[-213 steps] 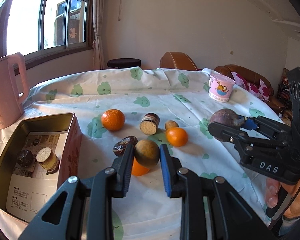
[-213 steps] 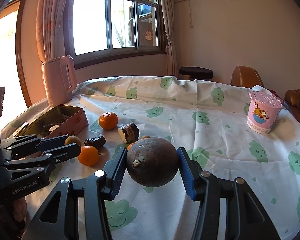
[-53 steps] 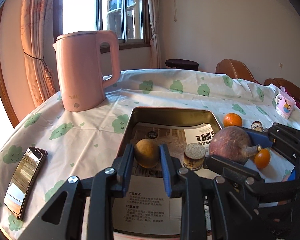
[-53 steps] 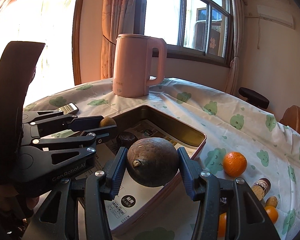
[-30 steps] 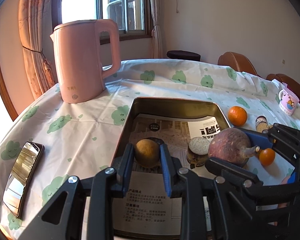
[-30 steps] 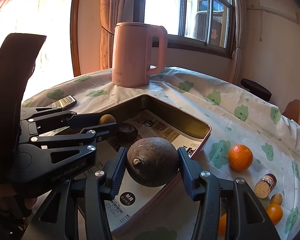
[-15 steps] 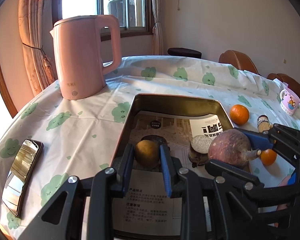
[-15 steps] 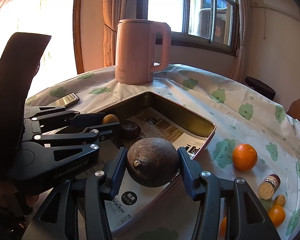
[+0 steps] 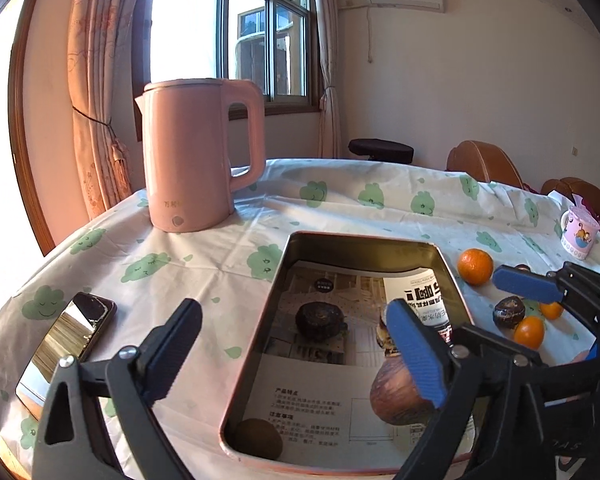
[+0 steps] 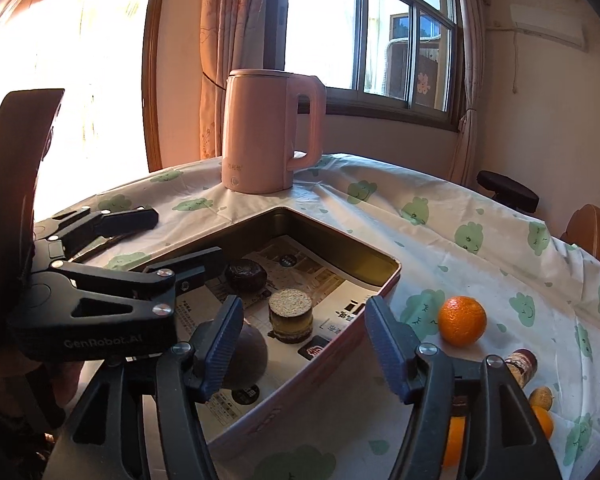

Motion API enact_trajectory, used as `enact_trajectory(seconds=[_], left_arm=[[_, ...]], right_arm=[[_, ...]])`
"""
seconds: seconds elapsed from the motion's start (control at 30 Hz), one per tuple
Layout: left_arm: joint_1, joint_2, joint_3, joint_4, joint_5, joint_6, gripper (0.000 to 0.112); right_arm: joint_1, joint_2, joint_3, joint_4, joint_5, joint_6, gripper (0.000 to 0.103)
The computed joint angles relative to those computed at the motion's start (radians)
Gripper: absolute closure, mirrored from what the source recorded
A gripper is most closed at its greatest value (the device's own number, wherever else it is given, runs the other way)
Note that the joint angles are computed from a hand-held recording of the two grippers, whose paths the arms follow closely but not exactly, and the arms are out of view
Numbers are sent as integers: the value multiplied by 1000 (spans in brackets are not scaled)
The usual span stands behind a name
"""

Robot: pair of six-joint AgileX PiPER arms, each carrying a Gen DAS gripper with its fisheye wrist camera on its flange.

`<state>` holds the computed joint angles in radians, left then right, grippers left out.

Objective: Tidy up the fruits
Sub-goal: 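Grasp a large orange with the right gripper while the left gripper grasps a dark round cake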

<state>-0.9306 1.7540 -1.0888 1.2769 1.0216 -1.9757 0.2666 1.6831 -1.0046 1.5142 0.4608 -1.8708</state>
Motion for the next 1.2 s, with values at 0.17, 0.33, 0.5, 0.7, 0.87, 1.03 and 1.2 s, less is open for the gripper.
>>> enact_trajectory(seconds=[0.17,0.33,0.5,0.7,0.87,1.03,1.2], left_arm=[[-14,7,-9,12,2,-12,16],[-33,28,-40,14,-5,-18,16],[-48,60,-99,1,-12,23,16],[-69,114,-206,-15,-17,114,16],[-73,166,-303,-42,-32,196,16],[-68,240,-433,-90,-56,306,16],[-39,367,-651,-243,-112,536,24]], right_arm=[[-130,-46,42,-37,-7,-3,38],[-267,-41,21,-205,33,151,38],[-279,-20,1,-337,62,257,38],[-219,51,-84,-533,95,466,41],[-217,118,-173,-651,166,616,60],[-278,37,-70,-466,108,434,60],[-385,-3,-11,-257,50,291,60]])
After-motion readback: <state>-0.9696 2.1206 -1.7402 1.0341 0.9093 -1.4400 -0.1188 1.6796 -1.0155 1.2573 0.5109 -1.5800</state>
